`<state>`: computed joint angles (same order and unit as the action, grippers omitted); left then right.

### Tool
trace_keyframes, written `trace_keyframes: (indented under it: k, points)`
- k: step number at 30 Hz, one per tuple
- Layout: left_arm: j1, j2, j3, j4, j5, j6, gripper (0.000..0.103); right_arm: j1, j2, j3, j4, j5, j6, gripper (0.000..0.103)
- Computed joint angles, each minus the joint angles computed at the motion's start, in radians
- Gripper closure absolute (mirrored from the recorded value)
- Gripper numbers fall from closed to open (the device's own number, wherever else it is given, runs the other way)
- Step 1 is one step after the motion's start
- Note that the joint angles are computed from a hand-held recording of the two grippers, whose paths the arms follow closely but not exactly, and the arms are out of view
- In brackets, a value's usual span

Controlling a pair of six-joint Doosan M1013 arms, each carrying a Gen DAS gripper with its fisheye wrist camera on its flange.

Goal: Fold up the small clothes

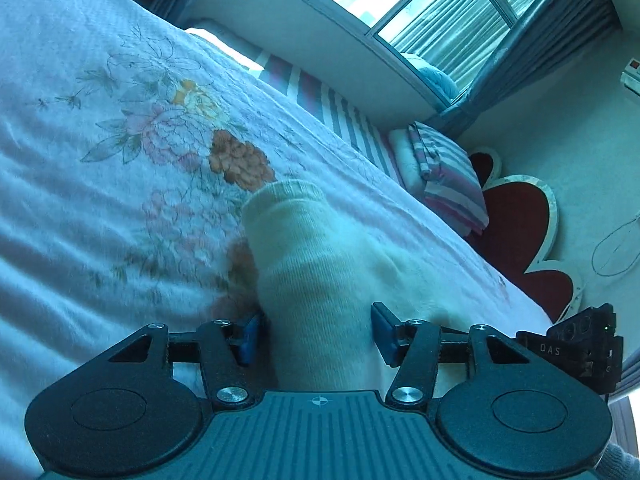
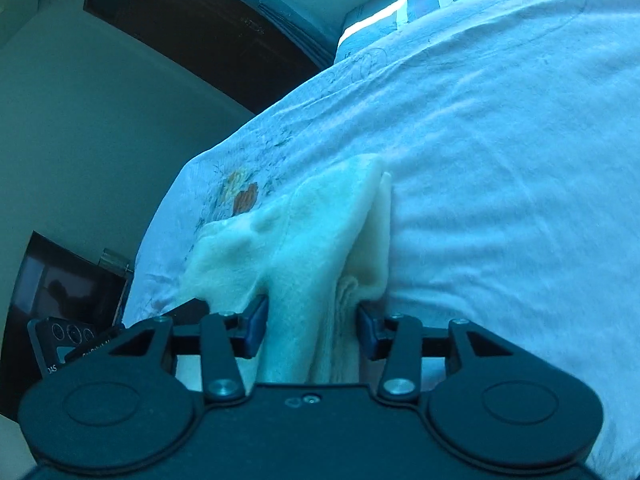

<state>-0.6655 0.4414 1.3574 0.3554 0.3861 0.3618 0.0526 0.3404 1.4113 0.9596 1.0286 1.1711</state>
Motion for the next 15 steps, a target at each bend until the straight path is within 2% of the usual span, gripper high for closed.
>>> trace_keyframes:
  k: [4,8,11,15]
  points:
    - [-0.007,0.024,-0.025,0.123,0.026,-0.007,0.047,0.030,-0.007,0.000,-0.074,-0.067,-0.112,0.065]
    - [-0.026,-0.008,-0.011,0.179,0.076,-0.053,0.042,0.011,-0.025,0.000,-0.085,-0.042,-0.025,0.055]
    - [-0.055,-0.060,0.049,0.227,0.078,-0.097,0.040,-0.011,-0.059,0.023,-0.062,0.005,-0.068,0.055]
    - [-0.088,-0.090,0.101,0.207,0.088,-0.111,0.040,-0.004,-0.081,0.039,-0.135,0.075,-0.075,0.055]
